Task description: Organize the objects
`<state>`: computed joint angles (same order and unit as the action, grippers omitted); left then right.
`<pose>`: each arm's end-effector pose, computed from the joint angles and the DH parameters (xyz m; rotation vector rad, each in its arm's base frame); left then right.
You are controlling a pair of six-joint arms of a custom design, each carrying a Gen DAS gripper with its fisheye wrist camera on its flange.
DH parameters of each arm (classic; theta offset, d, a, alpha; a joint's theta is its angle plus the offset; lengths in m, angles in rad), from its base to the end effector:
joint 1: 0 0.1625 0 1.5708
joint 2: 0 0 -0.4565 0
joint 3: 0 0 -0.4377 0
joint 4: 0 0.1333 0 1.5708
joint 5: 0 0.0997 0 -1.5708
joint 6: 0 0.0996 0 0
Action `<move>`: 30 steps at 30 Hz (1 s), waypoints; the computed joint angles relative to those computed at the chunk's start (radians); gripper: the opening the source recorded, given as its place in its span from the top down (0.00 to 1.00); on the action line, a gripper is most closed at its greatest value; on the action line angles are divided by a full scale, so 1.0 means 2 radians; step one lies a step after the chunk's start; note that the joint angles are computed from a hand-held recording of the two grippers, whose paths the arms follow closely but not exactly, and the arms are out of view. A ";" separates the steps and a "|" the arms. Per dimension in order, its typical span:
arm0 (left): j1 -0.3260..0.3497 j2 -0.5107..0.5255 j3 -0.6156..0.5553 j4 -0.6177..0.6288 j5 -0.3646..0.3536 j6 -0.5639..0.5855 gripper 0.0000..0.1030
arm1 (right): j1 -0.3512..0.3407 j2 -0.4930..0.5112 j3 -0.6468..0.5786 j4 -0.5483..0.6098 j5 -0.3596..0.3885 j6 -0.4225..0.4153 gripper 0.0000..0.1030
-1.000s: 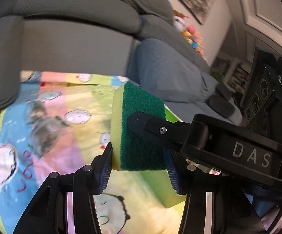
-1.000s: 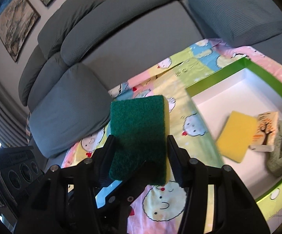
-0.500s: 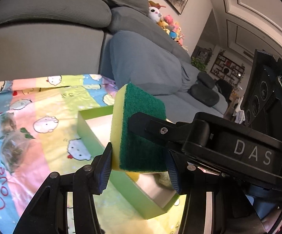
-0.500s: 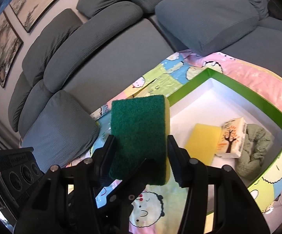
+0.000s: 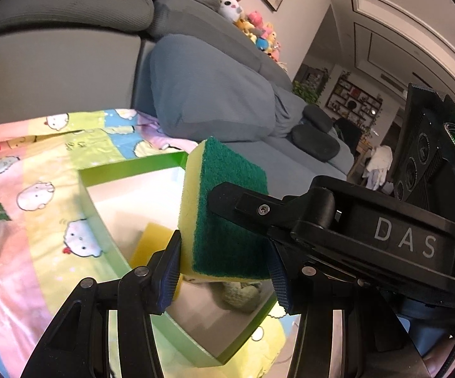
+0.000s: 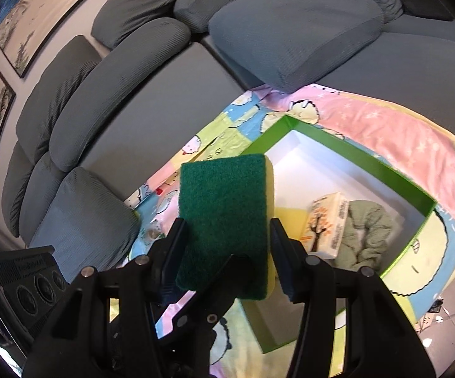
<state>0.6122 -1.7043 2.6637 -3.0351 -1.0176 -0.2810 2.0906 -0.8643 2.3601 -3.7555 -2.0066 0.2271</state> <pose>-0.1542 -0.3351 0.2306 0.7354 2.7025 -1.0471 0.3094 -0.3570 0.0669 0.1860 -2.7690 1.1476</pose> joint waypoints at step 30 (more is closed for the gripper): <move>0.032 0.064 -0.012 -0.017 -0.067 -0.043 0.50 | -0.016 -0.013 0.002 0.049 -0.055 0.031 0.48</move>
<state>0.6769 -1.5771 2.6401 -3.0681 -1.1517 -0.3674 2.0581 -0.8894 2.3639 -3.6583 -2.1165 0.2893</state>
